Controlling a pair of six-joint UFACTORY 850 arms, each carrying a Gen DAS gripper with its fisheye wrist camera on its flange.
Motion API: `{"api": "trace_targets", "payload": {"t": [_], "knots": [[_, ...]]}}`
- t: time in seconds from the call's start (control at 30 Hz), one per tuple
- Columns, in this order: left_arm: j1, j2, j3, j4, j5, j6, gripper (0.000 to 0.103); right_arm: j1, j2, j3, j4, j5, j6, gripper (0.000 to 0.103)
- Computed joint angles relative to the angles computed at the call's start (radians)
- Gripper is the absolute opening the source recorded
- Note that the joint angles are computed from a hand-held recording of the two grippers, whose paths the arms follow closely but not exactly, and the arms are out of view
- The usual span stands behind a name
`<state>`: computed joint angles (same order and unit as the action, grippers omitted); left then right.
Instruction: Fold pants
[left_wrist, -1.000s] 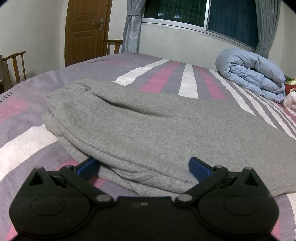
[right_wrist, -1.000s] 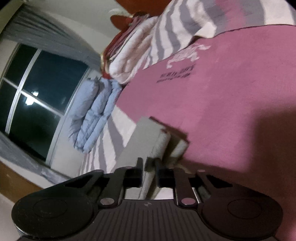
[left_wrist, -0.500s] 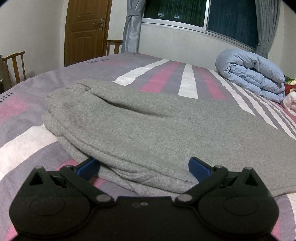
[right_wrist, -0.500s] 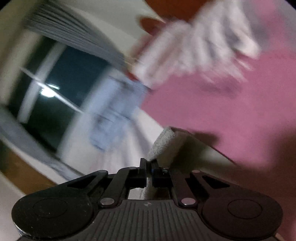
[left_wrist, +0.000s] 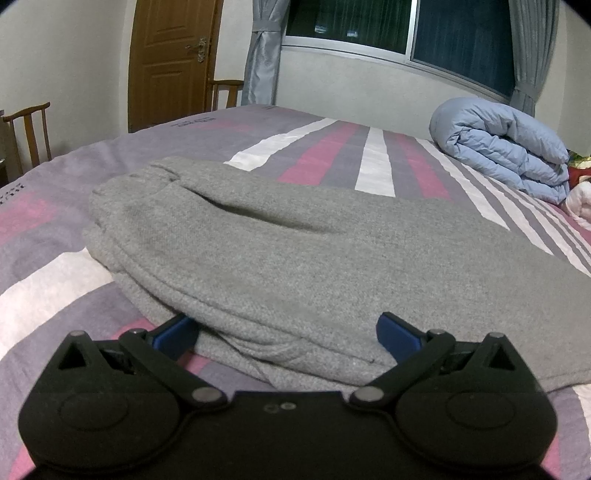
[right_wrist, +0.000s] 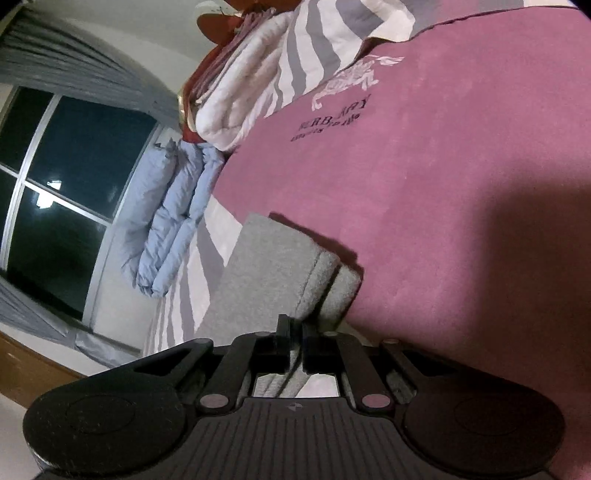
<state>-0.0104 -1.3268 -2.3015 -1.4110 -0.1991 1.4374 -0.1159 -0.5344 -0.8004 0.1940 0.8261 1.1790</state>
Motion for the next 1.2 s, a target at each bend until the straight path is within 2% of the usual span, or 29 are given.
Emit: {"api": "trace_targets", "payload": {"t": [0.07, 0.13, 0.2, 0.33, 0.43, 0.57, 0.6, 0.63, 0.67, 0.77, 0.87, 1.1, 1.2], "knots": [[0.001, -0.001, -0.001, -0.001, -0.002, 0.0, 0.097, 0.013, 0.023, 0.026, 0.034, 0.021, -0.018, 0.021], [0.0, -0.005, -0.007, 0.004, -0.002, -0.006, 0.097, 0.033, 0.052, 0.053, 0.101, 0.026, -0.081, 0.043], [0.0, -0.004, -0.004, -0.009, 0.001, 0.008, 0.097, 0.036, 0.054, 0.069, 0.109, 0.061, -0.055, 0.05], [-0.001, -0.004, -0.004, -0.005, 0.001, 0.003, 0.097, 0.025, 0.044, 0.051, 0.099, 0.051, -0.004, 0.05], [0.0, -0.003, -0.003, -0.008, 0.001, 0.007, 0.097, 0.011, 0.037, 0.026, 0.079, -0.012, 0.009, 0.05], [0.0, -0.002, 0.0, -0.017, 0.002, 0.016, 0.098, 0.01, 0.023, -0.019, 0.095, -0.083, -0.068, 0.049], [0.0, -0.003, -0.002, -0.015, 0.002, 0.014, 0.098, 0.013, 0.019, -0.029, 0.109, -0.098, -0.096, 0.044], [0.0, -0.003, -0.002, -0.016, 0.002, 0.015, 0.098, 0.017, 0.017, -0.034, 0.131, -0.116, -0.126, 0.029], [0.0, -0.003, -0.002, -0.016, 0.002, 0.015, 0.097, 0.017, 0.015, -0.037, 0.144, -0.132, -0.136, 0.026], [0.0, -0.003, -0.002, -0.016, 0.001, 0.015, 0.097, 0.016, 0.009, -0.018, 0.115, -0.084, -0.094, 0.025], [0.0, -0.003, -0.001, -0.019, 0.002, 0.018, 0.097, 0.017, 0.007, -0.009, 0.107, -0.059, -0.068, 0.028], [0.0, -0.003, -0.002, -0.016, 0.002, 0.015, 0.097, 0.015, 0.009, -0.029, 0.109, -0.103, -0.144, 0.028], [0.0, -0.003, -0.003, -0.006, 0.001, 0.005, 0.097, 0.025, 0.009, -0.045, 0.153, -0.135, -0.226, 0.024]]}}
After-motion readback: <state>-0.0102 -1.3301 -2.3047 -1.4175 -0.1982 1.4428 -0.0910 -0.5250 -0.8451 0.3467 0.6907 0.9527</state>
